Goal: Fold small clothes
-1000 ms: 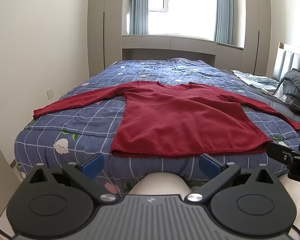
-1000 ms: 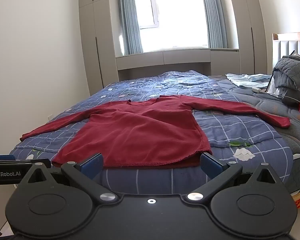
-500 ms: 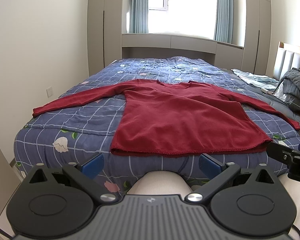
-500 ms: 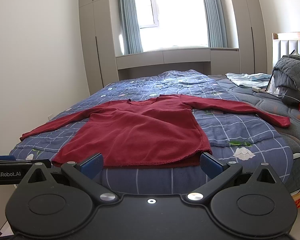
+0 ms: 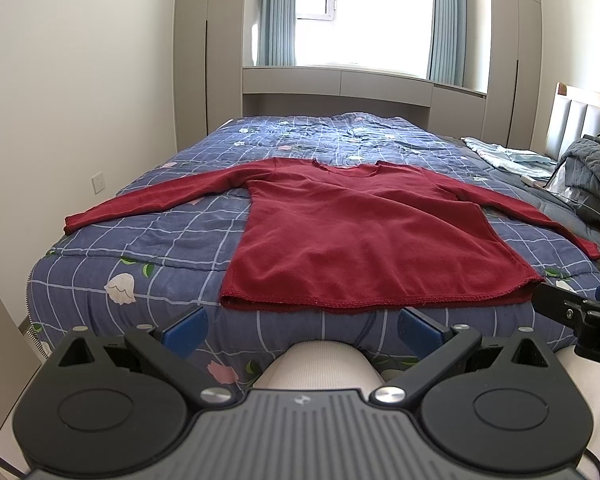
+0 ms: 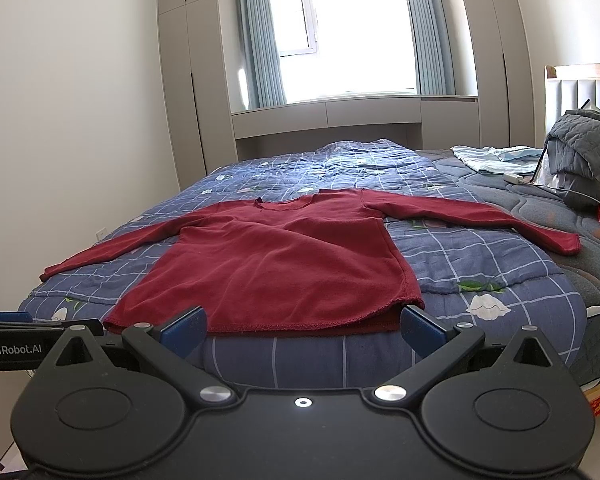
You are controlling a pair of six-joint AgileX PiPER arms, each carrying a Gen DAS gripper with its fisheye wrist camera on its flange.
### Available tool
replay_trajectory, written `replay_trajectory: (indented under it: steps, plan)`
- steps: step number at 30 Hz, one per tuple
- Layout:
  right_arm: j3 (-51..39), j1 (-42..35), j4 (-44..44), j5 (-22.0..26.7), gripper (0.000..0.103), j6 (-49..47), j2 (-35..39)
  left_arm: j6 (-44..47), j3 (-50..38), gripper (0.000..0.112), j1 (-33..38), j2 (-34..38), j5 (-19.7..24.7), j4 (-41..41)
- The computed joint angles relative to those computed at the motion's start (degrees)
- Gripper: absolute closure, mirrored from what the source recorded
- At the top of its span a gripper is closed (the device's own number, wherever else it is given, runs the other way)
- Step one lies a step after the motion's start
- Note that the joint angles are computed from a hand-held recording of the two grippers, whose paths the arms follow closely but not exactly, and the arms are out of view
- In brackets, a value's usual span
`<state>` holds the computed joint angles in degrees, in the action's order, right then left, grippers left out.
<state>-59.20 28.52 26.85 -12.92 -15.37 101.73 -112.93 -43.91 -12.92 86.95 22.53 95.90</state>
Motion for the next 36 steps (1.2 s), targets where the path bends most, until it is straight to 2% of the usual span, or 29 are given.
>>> replay_trajectory:
  steps: [36]
  plan:
    - [-0.17, -0.07, -0.31, 0.10, 0.001, 0.32, 0.26, 0.66, -0.15, 0.010, 0.10, 0.03, -0.23, -0.74]
